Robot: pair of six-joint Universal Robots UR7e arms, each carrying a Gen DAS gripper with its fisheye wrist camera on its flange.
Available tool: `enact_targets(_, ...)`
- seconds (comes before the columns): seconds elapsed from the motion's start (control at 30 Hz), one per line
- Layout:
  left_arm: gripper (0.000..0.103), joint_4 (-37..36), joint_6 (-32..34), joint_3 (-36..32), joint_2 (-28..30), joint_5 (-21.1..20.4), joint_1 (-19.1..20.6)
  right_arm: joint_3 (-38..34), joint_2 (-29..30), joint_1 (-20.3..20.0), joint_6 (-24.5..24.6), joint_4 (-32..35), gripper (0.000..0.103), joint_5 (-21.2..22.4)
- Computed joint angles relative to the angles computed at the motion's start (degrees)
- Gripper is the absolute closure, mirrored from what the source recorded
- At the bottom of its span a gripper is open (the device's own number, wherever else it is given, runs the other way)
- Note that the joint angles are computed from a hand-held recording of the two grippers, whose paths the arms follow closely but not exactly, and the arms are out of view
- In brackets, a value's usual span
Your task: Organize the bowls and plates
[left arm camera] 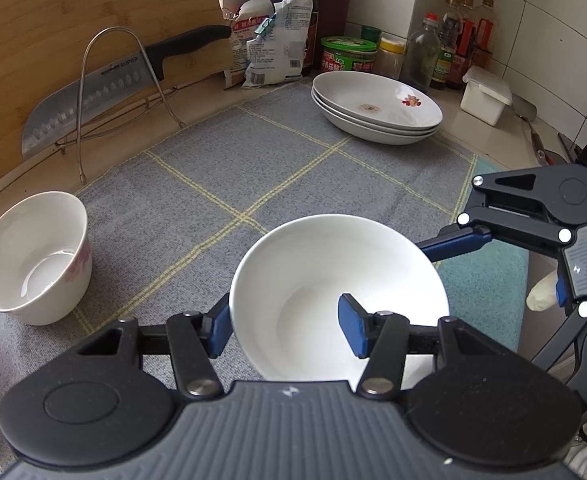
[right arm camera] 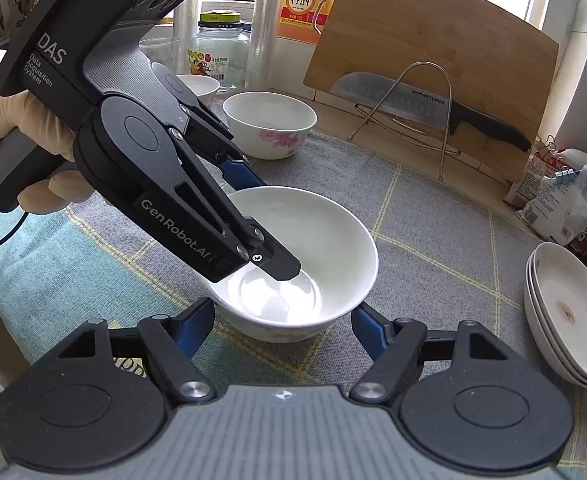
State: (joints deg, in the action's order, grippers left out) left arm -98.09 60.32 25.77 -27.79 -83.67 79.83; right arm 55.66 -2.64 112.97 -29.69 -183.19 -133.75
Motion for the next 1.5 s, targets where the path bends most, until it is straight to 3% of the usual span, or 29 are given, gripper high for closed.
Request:
enact_targets(0.4,0.046,-0.5,0.4,0.6,-0.1,-0.5,0.2,0.2,-0.3,-0.3,1.3,1.1,0.024,0.2)
enact_targets(0.57,0.02,-5.2,2.8,5.9,-2.7,-2.2,0.3,0.5,-0.6,-0.3,1.6,1.5,0.021,0.7)
enact_targets(0.63,0.016,-7.3,4.0,7.7,-3.6,-3.0,0.3,0.8,-0.7,-0.4,2.1,1.8,0.018,0.9)
enact_targets(0.8,0.015,-11.1,4.3,10.3,-5.1,-3.3,0.5,2.2,-1.2,-0.2,0.4,-0.5,0.0,2.2)
enact_targets(0.93,0.015,-17.4,3.9,14.3,-7.3,-4.2,0.7,2.6,-1.7,0.0,-0.2,-0.8,0.0,2.7)
enact_targets(1.07,0.008,-22.1,2.6,16.3,-8.6,-5.1,1.0,2.6,-2.1,0.3,-0.8,-0.8,0.0,2.8)
enact_targets(1.5,0.008,-36.0,-1.3,20.0,-10.5,-3.8,2.9,-2.4,-1.4,0.9,-3.0,2.4,0.0,4.5)
